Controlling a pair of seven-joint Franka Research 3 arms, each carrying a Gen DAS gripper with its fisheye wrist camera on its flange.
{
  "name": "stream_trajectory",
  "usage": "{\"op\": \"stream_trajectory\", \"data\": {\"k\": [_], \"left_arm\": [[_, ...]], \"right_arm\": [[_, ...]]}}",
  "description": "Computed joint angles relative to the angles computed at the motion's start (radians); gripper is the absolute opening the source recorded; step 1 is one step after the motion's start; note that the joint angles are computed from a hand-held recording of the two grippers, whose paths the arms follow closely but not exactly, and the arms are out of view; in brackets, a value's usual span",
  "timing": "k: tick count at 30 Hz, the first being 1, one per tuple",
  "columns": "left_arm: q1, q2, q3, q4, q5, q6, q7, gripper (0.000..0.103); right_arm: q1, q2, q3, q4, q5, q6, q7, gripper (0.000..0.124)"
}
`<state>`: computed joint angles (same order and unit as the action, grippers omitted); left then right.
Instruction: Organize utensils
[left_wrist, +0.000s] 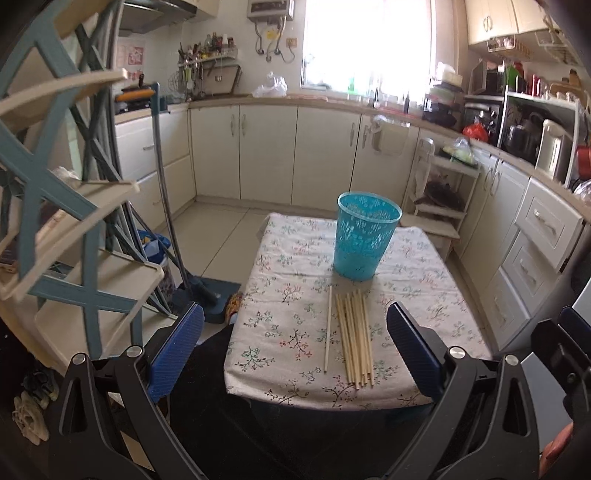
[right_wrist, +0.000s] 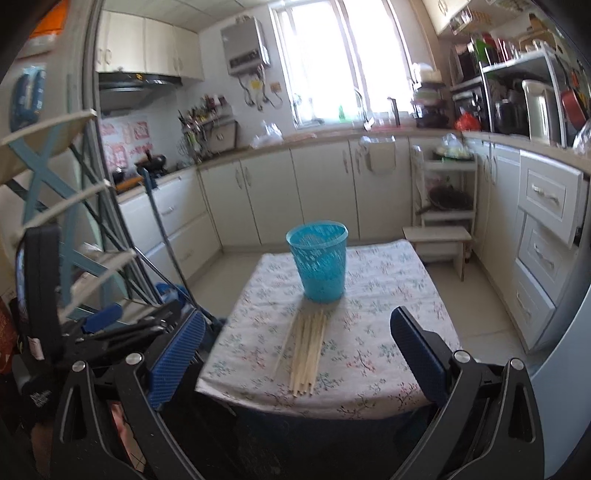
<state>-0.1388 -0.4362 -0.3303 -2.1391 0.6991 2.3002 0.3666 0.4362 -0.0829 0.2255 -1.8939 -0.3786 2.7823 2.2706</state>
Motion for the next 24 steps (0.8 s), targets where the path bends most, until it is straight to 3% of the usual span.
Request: {"op": "stream_trajectory", "data": {"k": [10, 12, 17, 20, 24], "left_arm": [[0.011, 0.228, 0.07, 0.087, -0.044, 0.063, 0.067, 0.095], [0.011, 0.262, 0.081, 0.105, -0.048, 0.065, 0.067, 0.095], [0.016, 0.33, 0.116, 0.131, -0.073, 0.089, 0.072, 0.095], [0.018, 0.372, 0.13, 0.152, -0.074, 0.095, 0.089, 0.095], [0.014, 0.435, 0.144, 0.193, -0.083, 0.097, 0.12, 0.095]], "right_arm": [[0.046, 0.311, -0.082, 0.231, 0.172, -0.097, -0.204, 0.097], [0.051, 0.397, -0.09, 0.314, 0.227, -0.13, -0.264, 0.088], [0.086, 0.626, -0.121, 0.565, 0.312, -0.266, -0.365, 0.051], [0.118, 0.749, -0.156, 0.724, 0.334, -0.344, -0.388, 0.037], [0.137, 0.898, -0.18, 0.942, 0.37, -0.446, -0.413, 0.032]]}}
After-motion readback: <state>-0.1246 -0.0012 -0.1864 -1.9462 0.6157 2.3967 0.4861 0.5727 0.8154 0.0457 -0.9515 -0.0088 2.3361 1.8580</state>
